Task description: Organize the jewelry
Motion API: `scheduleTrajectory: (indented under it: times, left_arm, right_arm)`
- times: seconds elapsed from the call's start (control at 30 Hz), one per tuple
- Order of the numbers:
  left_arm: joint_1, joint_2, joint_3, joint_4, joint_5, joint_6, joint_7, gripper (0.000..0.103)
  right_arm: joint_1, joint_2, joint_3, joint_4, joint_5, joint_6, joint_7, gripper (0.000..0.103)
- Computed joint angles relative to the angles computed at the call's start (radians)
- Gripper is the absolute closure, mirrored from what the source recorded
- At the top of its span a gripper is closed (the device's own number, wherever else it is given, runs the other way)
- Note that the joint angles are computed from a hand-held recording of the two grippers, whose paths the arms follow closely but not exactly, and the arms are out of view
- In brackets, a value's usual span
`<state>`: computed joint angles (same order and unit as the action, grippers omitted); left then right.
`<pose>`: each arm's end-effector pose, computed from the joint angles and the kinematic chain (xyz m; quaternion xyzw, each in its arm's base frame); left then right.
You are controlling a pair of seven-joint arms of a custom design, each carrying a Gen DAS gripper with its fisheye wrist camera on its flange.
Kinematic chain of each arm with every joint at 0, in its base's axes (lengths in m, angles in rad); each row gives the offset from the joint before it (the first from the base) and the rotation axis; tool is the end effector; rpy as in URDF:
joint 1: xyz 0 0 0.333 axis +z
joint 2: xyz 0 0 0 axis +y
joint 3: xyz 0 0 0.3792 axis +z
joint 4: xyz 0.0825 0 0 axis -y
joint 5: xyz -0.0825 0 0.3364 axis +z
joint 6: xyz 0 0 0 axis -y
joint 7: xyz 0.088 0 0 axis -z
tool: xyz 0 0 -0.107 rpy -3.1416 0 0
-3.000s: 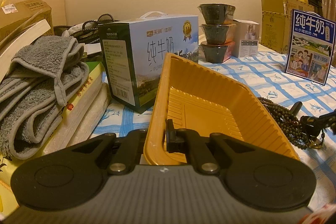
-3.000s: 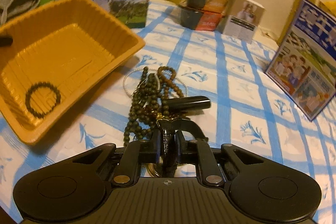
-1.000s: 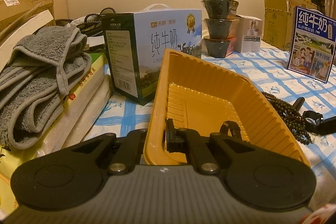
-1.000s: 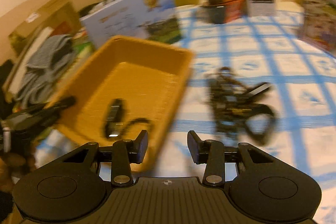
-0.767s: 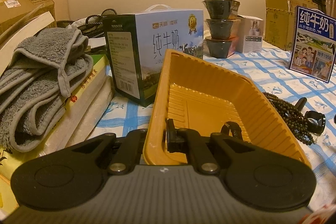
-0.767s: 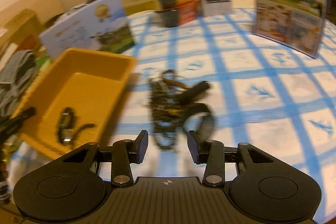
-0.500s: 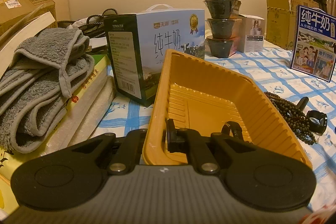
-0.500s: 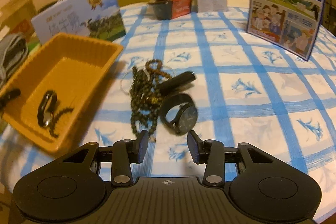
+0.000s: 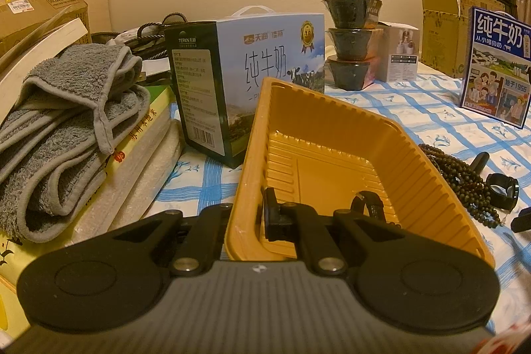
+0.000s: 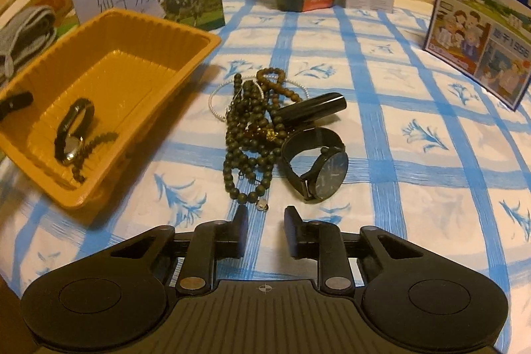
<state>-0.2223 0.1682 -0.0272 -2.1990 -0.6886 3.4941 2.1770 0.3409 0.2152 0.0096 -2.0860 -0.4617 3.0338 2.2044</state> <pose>0.5558 -0.0621 0.5244 -0.5888 0.6293 -0.3459 0.3710 0.5510 0.2370 0.4963 -0.7081 0.6051 -0.2000 0.3040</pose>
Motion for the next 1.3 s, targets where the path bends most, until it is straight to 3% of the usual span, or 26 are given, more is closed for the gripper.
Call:
scheduleTrajectory:
  times: [0.4, 0.47, 0.6, 0.8, 0.9, 1.03, 1.13, 1.3]
  left_arm:
    - [0.010, -0.002, -0.001, -0.006, 0.007, 0.000, -0.008, 0.097]
    - [0.012, -0.003, -0.001, -0.008, 0.009, 0.000, -0.010, 0.097]
    - [-0.001, -0.005, 0.010, -0.009, -0.011, 0.001, 0.003, 0.097]
    - [0.003, -0.009, 0.005, -0.013, -0.022, 0.002, 0.008, 0.097]
    - [0.006, -0.009, 0.001, -0.014, -0.023, 0.004, 0.007, 0.097]
    - [0.013, -0.011, -0.005, -0.018, -0.017, 0.004, 0.000, 0.097]
    - [0.011, -0.012, -0.002, -0.018, -0.023, 0.001, 0.001, 0.097]
    - [0.007, -0.019, 0.002, -0.026, -0.037, -0.002, 0.004, 0.097]
  right_arm:
    - [0.024, 0.060, -0.029, 0.059, -0.072, -0.014, -0.061, 0.089]
    - [0.016, 0.065, -0.017, 0.065, -0.070, -0.018, -0.089, 0.096]
    - [0.040, 0.069, -0.036, 0.080, -0.098, -0.040, -0.091, 0.096]
    - [0.030, 0.046, -0.011, 0.089, -0.076, -0.011, -0.088, 0.096]
    - [-0.021, 0.041, 0.069, 0.104, 0.015, 0.035, -0.167, 0.096]
    - [-0.206, 0.072, 0.353, 0.146, 0.256, 0.063, -0.425, 0.096]
    - [-0.293, 0.132, 0.521, 0.212, 0.369, 0.042, -0.562, 0.096]
    - [-0.280, 0.239, 0.610, 0.331, 0.443, -0.016, -0.684, 0.096]
